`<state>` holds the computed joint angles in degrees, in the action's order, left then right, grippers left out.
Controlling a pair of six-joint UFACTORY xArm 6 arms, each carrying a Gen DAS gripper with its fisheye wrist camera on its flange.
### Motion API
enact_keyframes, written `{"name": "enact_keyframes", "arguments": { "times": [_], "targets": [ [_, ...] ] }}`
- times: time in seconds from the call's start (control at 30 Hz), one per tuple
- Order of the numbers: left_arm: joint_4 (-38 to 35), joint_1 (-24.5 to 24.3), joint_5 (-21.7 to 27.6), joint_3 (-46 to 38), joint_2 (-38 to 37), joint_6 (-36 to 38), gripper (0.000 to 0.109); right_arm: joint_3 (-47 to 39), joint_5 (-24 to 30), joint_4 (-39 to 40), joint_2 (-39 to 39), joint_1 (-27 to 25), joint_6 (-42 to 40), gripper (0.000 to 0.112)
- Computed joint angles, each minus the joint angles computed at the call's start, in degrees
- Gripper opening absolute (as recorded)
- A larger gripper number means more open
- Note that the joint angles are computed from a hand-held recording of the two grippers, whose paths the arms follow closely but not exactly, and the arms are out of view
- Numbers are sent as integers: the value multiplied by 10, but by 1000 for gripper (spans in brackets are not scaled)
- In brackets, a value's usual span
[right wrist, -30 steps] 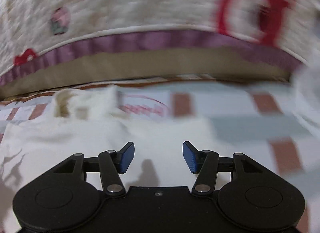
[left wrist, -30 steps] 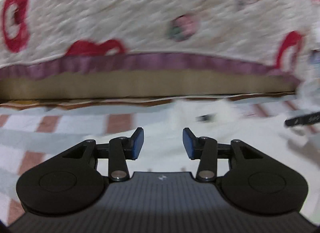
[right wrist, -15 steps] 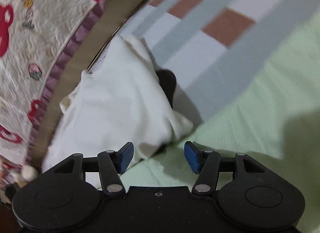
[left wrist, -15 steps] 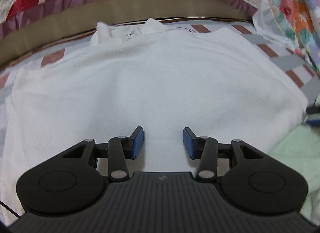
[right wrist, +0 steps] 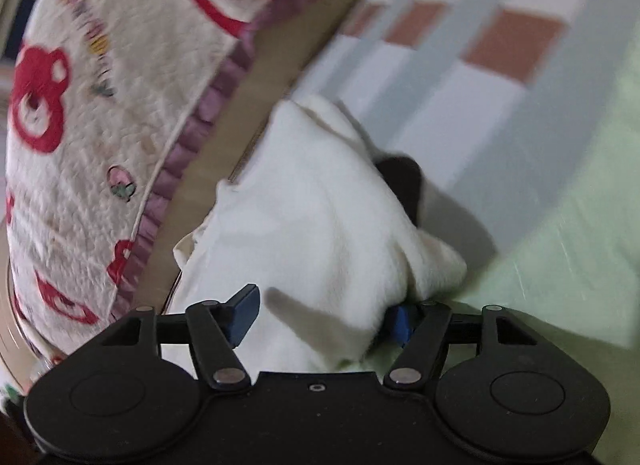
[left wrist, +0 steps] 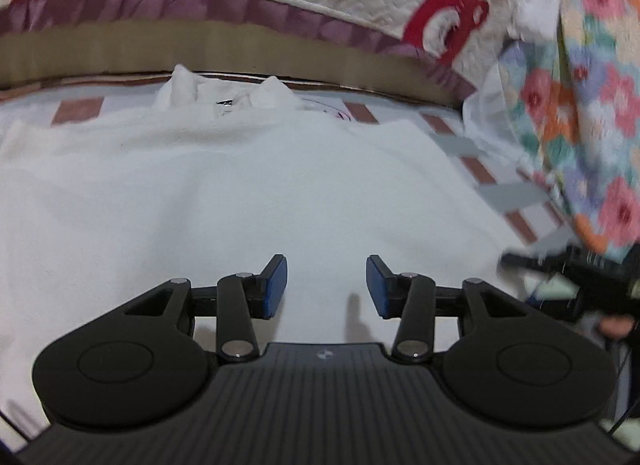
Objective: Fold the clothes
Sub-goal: 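Grasp the fleece edge with the right tool and lift it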
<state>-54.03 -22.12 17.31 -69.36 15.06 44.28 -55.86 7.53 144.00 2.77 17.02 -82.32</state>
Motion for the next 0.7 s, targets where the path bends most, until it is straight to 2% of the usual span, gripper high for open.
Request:
{"name": "enact_keyframes", "arguments": {
  "times": [0.07,0.13,0.23,0.3,0.37,0.4,0.5,0.53,0.6,0.67,0.7],
  "targets": [
    [97,-3,-2,5,13,-78,42,-10,25,28,3,-7,-43,60],
    [139,0,3,1,27,-121,40,-22,43,34,9,-10,-63,59],
    [145,5,17,-8,32,-138,40,-46,15,-17,30,2,-16,60],
    [132,7,21,-8,31,-135,40,-36,13,-65,38,9,60,61],
    [117,8,22,-6,30,-128,40,-29,12,-66,42,14,82,61],
    [116,8,24,-7,30,-131,40,-29,10,-63,46,17,85,65],
    [117,9,28,-9,29,-137,40,-65,-1,-17,71,18,18,68],
    [117,10,29,-9,29,-137,40,-78,0,-8,80,18,1,61],
    [124,10,32,-5,24,-145,40,-87,10,-23,81,20,8,31],
    [143,11,33,6,13,-164,39,-97,14,-42,80,24,9,30],
    [153,11,33,12,8,-173,39,-102,-4,-66,71,30,-2,28]
  ]
}}
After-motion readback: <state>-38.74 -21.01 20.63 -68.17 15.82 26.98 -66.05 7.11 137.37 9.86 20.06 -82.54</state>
